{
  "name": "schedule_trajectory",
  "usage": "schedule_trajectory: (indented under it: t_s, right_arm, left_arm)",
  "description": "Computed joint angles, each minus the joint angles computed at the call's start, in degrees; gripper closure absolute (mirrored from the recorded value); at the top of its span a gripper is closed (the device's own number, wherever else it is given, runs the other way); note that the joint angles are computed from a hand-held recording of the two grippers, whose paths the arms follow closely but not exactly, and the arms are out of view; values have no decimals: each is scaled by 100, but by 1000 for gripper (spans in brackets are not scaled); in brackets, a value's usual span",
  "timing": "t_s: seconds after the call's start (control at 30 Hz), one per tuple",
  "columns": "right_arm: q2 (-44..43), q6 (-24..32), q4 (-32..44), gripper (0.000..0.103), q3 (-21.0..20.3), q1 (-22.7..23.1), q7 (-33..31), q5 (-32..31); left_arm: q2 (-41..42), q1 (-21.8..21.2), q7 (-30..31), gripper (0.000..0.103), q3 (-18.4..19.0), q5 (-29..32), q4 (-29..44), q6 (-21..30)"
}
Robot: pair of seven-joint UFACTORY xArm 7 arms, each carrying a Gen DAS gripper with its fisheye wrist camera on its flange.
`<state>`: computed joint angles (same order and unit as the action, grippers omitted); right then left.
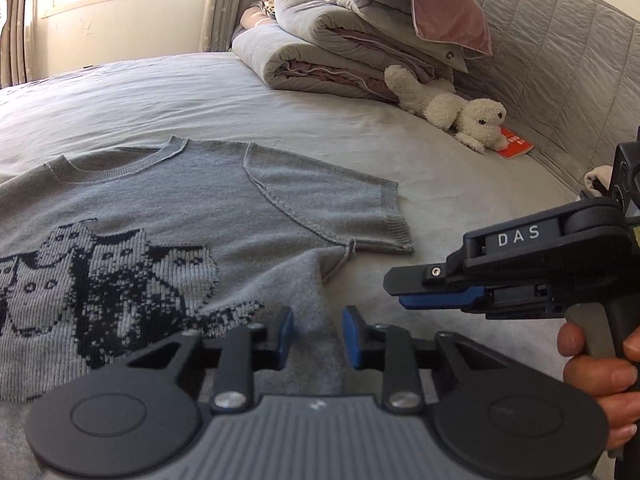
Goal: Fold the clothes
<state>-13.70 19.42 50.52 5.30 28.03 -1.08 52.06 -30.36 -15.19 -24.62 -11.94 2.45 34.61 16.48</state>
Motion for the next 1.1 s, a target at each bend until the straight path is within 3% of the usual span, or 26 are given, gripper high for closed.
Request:
schedule_trajectory:
  t_s: [0.07, 0.17, 0.23, 0.4, 0.5, 0.7, 0.83, 0.97, 1.1]
  right_arm:
    - [44, 113, 41, 80, -169, 206, -506, 712]
    - [137, 495, 150, 80, -262, 242, -1229, 1661]
    - [236, 605, 237, 80, -142, 117, -1262, 1676]
    - [493, 670, 475, 79, 129, -112, -1350, 1711]
    - [656, 546, 620, 73, 242, -155, -1572, 1974]
    - [1040, -184, 895, 71, 529, -133, -2199, 2363]
    - [1291, -653, 1079, 71, 684, -88, -3072, 3114]
    - [1212, -630, 1020, 84, 708, -153, -3144, 3003]
    - [1027, -498, 962, 94, 622, -221, -3367, 3334]
  left_arm:
    - [5, -257, 74, 99, 335, -348, -122, -121]
    - [-91, -1058, 401, 99, 1282, -1422, -429, -544]
    - [-218, -1224, 461, 99, 1572, -1877, -628, -766]
    - [-367, -1063, 554, 99, 1642, -2073, -843, -815]
    - [-318, -1067, 662, 99, 1612, -2094, -871, -889]
    - [-295, -1147, 852, 96, 1693, -2114, -923, -992]
    - [-286, -1209, 994, 96, 1777, -2165, -923, -993]
    - [-282, -925, 956, 96, 1484, -2001, -873, -870]
    - [-249, -503, 764, 92, 993, -1631, -715, -654]
